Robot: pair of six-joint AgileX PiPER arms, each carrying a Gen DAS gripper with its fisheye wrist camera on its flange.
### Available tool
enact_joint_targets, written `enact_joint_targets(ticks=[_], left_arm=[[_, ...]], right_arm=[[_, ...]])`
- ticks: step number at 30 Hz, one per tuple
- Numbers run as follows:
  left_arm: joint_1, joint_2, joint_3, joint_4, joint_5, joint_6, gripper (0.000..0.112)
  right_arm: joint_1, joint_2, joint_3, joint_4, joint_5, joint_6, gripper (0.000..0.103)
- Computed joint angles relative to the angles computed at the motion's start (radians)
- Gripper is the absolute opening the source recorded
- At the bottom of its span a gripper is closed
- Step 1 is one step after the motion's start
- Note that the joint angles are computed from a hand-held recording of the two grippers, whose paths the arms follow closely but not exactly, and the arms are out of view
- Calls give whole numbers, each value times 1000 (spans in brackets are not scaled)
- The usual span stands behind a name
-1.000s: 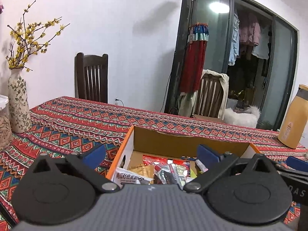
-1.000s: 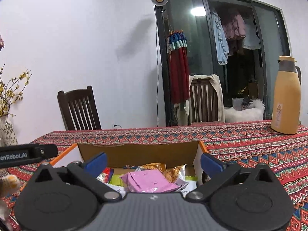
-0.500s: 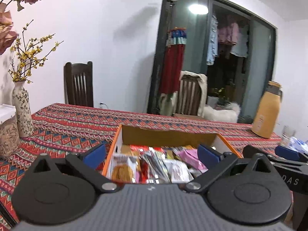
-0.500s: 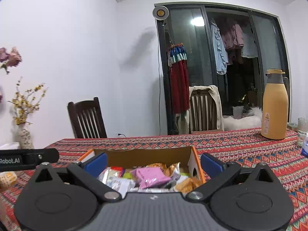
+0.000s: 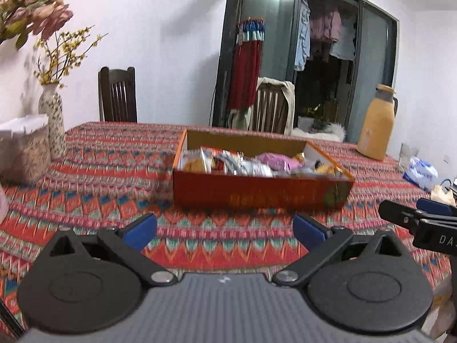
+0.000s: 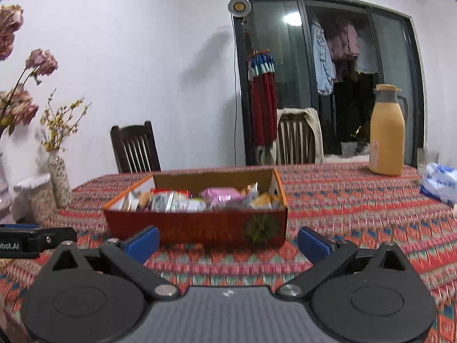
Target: Organize snacks
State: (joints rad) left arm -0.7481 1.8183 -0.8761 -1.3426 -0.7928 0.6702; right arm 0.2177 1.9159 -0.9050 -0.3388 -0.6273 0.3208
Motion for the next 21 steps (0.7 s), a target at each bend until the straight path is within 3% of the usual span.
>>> enact_joint_targets(ticks=[8, 21], left_arm=[[-114, -11, 82, -51, -60, -50, 103], [-123, 20, 77, -49, -49, -53, 103]], right_arm=[[-14, -64, 188, -8, -87, -16, 103], [-7, -21, 172, -13, -41, -12, 103]])
